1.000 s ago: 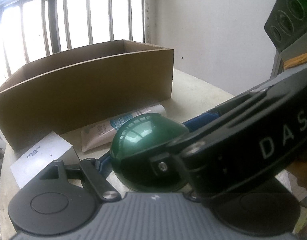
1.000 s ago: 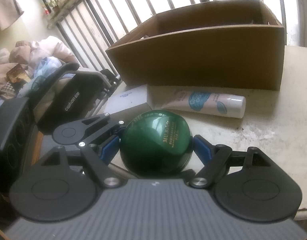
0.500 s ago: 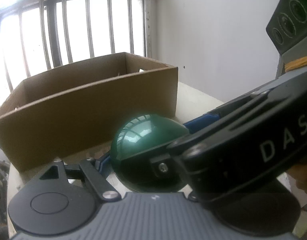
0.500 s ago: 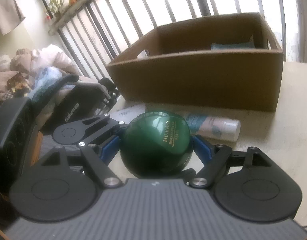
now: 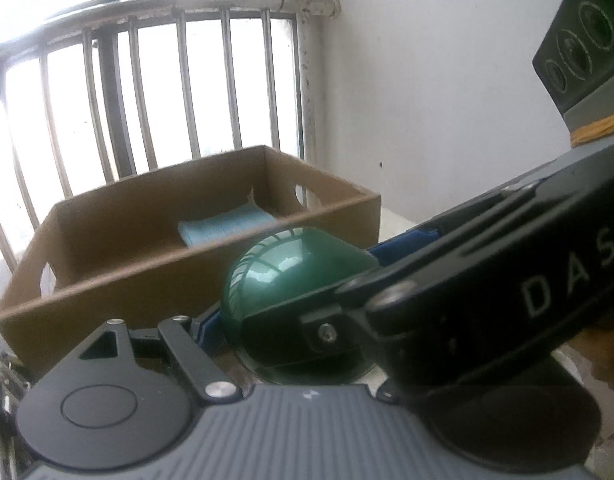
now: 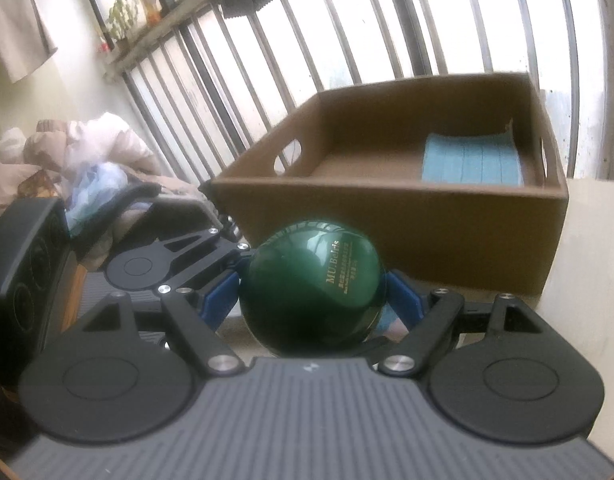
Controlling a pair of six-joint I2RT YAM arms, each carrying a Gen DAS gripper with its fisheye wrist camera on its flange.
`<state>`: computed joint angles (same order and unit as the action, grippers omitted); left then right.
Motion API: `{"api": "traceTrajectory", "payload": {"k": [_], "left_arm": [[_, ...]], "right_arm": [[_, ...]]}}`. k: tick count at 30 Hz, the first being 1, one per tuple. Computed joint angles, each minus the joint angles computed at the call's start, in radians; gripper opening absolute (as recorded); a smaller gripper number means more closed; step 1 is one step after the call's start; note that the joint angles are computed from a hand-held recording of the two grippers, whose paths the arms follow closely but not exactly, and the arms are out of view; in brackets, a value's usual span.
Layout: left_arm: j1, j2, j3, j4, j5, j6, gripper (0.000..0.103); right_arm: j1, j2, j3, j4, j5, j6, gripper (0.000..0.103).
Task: Organize objects
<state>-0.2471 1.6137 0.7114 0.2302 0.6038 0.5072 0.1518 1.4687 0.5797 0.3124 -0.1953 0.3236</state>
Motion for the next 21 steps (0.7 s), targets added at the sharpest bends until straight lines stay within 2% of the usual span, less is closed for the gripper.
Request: {"api": "traceTrajectory", "payload": {"k": [11, 21], "left_arm": [[-0.034, 0.093, 0.248, -0.094, -0.006, -0.063, 0.083], [-0.090, 0.336, 0.647, -0.268, -0.057, -0.119, 0.083]], "right_arm": [[-0.033, 0.048, 0.195, -0.132, 0.011, -0.050, 0.080], [-0.098, 0.222, 0.486, -0.312, -0.033, -0.080, 0.081]]}}
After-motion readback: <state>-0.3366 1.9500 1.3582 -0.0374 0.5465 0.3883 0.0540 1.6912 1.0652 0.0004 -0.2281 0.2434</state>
